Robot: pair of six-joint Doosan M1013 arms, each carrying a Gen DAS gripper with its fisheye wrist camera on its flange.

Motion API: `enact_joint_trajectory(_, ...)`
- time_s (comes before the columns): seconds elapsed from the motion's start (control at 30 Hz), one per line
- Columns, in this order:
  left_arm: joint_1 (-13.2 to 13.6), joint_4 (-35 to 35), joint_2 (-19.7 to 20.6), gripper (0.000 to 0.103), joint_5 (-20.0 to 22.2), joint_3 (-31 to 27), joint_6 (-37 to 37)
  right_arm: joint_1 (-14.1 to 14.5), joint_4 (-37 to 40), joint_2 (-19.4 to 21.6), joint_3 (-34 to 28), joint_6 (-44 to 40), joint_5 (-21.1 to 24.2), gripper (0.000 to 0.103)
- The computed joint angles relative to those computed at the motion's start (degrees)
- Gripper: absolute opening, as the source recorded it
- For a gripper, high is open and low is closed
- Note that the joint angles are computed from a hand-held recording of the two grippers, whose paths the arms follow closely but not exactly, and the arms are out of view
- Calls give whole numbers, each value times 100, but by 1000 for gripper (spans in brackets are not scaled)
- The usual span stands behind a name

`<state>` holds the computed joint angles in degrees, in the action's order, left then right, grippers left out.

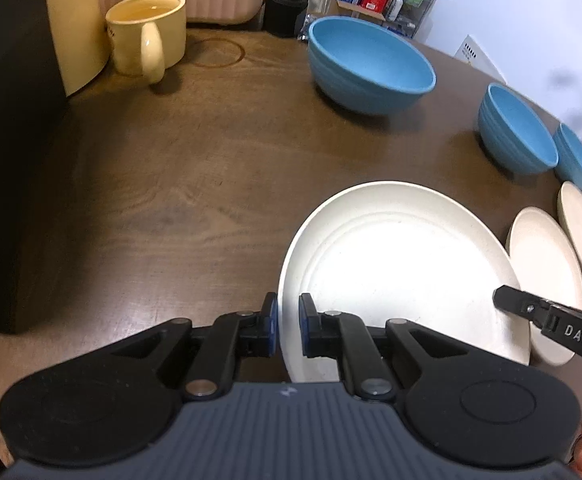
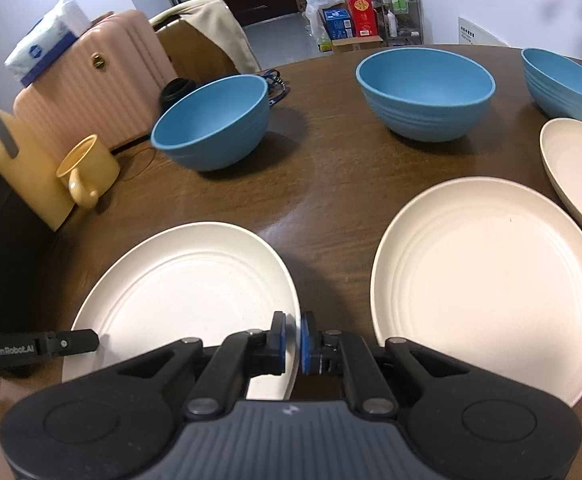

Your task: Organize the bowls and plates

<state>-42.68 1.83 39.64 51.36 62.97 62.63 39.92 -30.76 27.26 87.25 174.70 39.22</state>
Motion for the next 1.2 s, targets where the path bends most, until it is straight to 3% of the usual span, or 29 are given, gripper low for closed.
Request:
enact_joint_trajectory(0.23, -70, 209, -136, 11, -190, 362, -56, 120, -120, 41, 73, 106, 17, 7)
enact_joint_trajectory(1.0, -203, 699, -92, 14, -107, 450, -33, 360, -486, 260, -44, 543, 437, 9)
enact_joint_trajectory(1.1, -207, 673, -69, 18, -56, 409, 50, 372, -520, 260, -30, 653, 413, 12)
enact_joint_trajectory(1.17, -192, 588, -64, 29, -38, 389, 95, 360, -414, 247, -3, 618, 358, 15)
enact_joint_trajectory(1.2, -195, 625, -71, 45, -51, 396, 51, 366, -399, 241, 11, 626, 359, 21)
